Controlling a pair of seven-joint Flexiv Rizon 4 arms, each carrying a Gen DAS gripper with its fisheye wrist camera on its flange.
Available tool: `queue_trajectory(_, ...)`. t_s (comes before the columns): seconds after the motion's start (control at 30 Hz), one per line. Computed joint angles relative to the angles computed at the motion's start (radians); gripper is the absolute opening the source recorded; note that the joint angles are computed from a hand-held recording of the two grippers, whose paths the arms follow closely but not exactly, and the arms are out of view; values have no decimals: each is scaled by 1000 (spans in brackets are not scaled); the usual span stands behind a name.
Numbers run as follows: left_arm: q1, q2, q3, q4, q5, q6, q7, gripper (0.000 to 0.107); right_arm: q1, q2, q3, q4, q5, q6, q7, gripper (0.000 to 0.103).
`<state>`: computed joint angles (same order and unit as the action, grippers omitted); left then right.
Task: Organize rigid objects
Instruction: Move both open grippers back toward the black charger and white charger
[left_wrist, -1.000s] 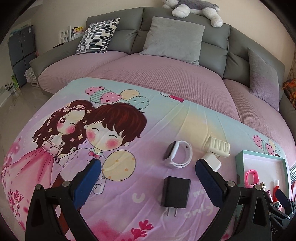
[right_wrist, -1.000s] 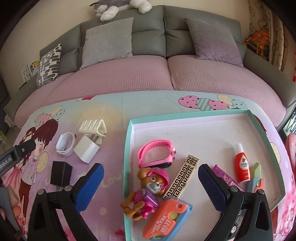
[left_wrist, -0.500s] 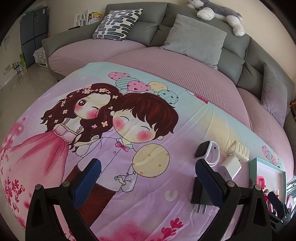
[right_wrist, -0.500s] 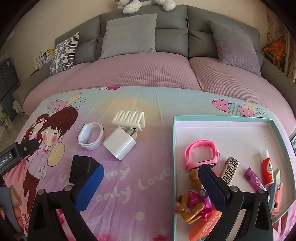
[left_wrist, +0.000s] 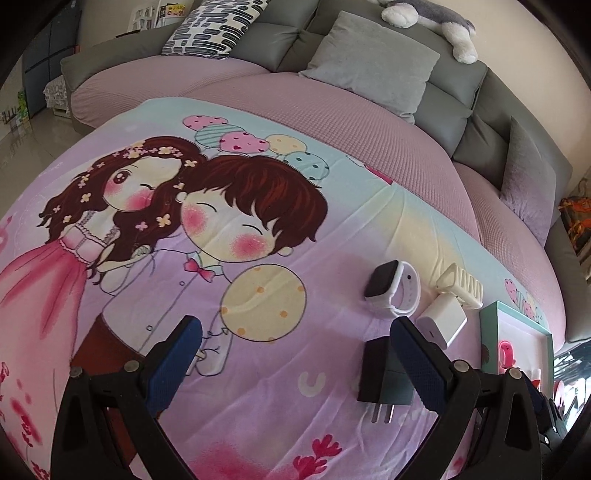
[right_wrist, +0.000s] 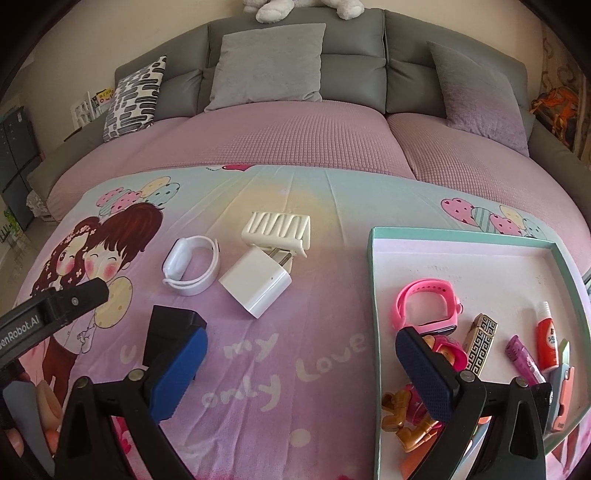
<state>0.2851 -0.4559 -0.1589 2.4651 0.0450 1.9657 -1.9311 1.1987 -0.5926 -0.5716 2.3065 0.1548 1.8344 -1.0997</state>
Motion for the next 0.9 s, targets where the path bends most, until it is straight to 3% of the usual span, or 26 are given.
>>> queue_trajectory(0.17, -1, -22, -40, -35, 14, -54, 36, 102, -15, 4, 3, 5, 9, 3, 7, 103)
queue_trajectory(0.33, -78, -26, -4, -62, -35, -119, 105, 102, -13, 8, -15, 14, 16, -2, 16, 103)
queue_trajectory(0.63, -56, -46, -64, -73, -61, -151, 167, 102, 37, -3, -101, 37, 53, 3, 47, 103)
queue_trajectory(0.77, -60, -61, -79, -85, -76, -173, 198, 101, 23, -1, -93, 38, 51, 6, 53, 103)
queue_trajectory(0.83, -105, -62, -41, -96, -96, -193, 212, 101, 25, -2, -96, 40, 52, 11, 53, 103)
queue_trajectory(0.9, -229, -55, 76, -114, -131, -212, 224, 101, 27, -4, -95, 40, 56, 21, 49, 103)
